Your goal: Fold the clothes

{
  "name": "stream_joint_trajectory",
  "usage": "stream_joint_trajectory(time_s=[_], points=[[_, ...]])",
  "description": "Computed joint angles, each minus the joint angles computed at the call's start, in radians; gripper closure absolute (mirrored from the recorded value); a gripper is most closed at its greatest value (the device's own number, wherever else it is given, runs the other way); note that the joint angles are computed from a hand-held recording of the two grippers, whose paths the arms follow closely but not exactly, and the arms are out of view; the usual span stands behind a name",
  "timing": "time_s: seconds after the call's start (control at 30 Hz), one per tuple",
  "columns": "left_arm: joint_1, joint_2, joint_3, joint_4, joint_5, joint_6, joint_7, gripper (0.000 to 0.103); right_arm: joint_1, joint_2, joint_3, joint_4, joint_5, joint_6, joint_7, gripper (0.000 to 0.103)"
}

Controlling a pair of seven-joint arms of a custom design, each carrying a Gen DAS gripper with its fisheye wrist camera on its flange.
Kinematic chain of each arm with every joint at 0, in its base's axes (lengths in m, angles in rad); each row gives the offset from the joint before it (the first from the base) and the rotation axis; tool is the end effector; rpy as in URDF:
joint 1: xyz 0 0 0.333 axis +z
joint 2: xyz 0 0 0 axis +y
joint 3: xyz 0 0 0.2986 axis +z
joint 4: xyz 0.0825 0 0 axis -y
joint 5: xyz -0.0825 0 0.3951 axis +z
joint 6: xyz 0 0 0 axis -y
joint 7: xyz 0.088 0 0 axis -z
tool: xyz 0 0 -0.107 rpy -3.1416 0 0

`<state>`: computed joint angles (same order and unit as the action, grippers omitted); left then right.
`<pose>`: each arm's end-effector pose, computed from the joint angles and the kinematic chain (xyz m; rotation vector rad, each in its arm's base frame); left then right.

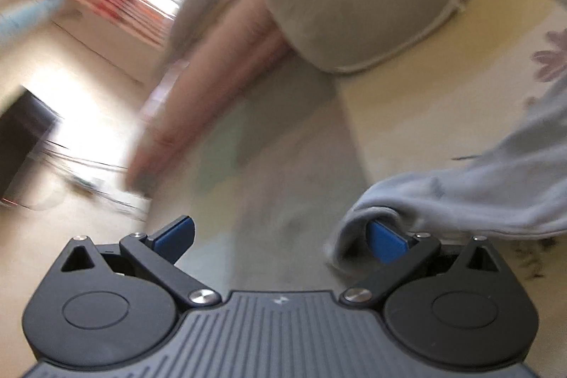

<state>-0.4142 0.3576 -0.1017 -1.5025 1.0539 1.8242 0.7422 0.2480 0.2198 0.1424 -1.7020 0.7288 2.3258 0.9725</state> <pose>0.6304 -0.2651 0.4782 -1.5437 1.5238 0.1640 0.6171 0.2589 0.4902 -2.1021 1.1436 0.1425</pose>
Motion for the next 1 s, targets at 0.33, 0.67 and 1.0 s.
stream_joint_trajectory(time_s=[0.33,0.67,1.0], points=[[0.076,-0.118,-0.040,-0.238,-0.114,0.246,-0.166,0.001,0.048,0.036,0.019,0.051,-0.091,-0.002,0.082,0.000],[0.137,-0.229,-0.038,-0.395,-0.105,0.199,-0.324,0.000,0.082,0.060,0.031,0.089,-0.166,0.002,0.144,0.000],[0.221,-0.369,-0.068,-0.525,-0.089,0.227,-0.328,0.001,0.103,0.085,0.038,0.127,-0.225,0.020,0.204,0.000]])
